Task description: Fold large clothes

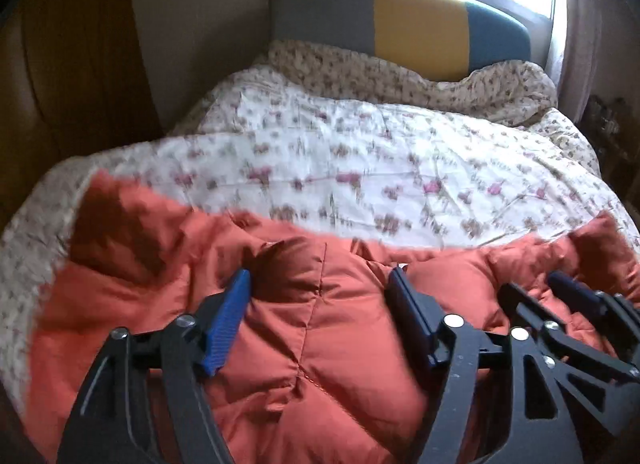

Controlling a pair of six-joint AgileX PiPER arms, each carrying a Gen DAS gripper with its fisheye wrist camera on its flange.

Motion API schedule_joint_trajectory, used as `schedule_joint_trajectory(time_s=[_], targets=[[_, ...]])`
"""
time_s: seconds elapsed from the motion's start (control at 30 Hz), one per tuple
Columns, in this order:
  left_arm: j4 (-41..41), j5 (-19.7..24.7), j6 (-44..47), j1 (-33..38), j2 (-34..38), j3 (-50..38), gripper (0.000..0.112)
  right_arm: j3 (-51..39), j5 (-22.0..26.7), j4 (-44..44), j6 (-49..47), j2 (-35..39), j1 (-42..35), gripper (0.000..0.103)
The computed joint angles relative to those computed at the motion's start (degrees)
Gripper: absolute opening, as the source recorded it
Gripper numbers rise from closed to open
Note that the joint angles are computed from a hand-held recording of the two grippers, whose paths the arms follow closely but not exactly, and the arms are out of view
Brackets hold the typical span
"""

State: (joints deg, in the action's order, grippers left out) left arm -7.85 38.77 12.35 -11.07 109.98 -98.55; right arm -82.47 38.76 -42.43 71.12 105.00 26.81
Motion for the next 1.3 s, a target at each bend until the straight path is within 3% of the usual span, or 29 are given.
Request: schedule_joint_trajectory(time_s=[0.07,0.27,0.57,0.9,0.97,1.03,1.13,1.23,1.3], targets=[[-0.2,-3.6,0.3,0.0,-0.4,2.6,0.072,1.4,-1.6,-1.8,2.3,0.2,-0.1,0.057],[0.0,-8.7,-0.3,-0.4,-0.3,6.2,0.072,3.4,-4.2,-6.5,7.7,1.2,-0.4,0.057],[2.2,-11.5,-3.1,-1.4,0.4,7.7,0.072,4.0,-4.5,-10.1,11.6,2.2,-0.2,0.057],[2.3,-11.2,-3.4,-1.5,-0.2,7.9,0.072,5.8,-6.9,-8.1,9.9,0.1,-1.1,0.058],[-3.3,-8.2,1.9,-0.1,-0.8,6.8,0.074,6.7,-8.9,-4.1,5.7,-2.3,-2.1,0.064],[-8.7,-3.7,6.8,2.0,-1.5,4.5,0.082,10.0,-10.2,-7.7,8.7,-7.5,-1.9,0.064],[-11.1,-3.6,9.4,5.0,-4.0,3.6,0.086,13.2,-6.9,-13.2,10.3,-13.2,-1.2,0.065],[-4.8,-6.3,5.7,7.0,-3.6,1.2,0.09,16.6,-3.1,-15.5,11.7,-16.7,-4.0,0.065],[0.7,-4.9,2.1,7.9,-0.4,-2.8,0.09,17.8,-6.2,-9.2,7.3,-16.6,-8.8,0.065]])
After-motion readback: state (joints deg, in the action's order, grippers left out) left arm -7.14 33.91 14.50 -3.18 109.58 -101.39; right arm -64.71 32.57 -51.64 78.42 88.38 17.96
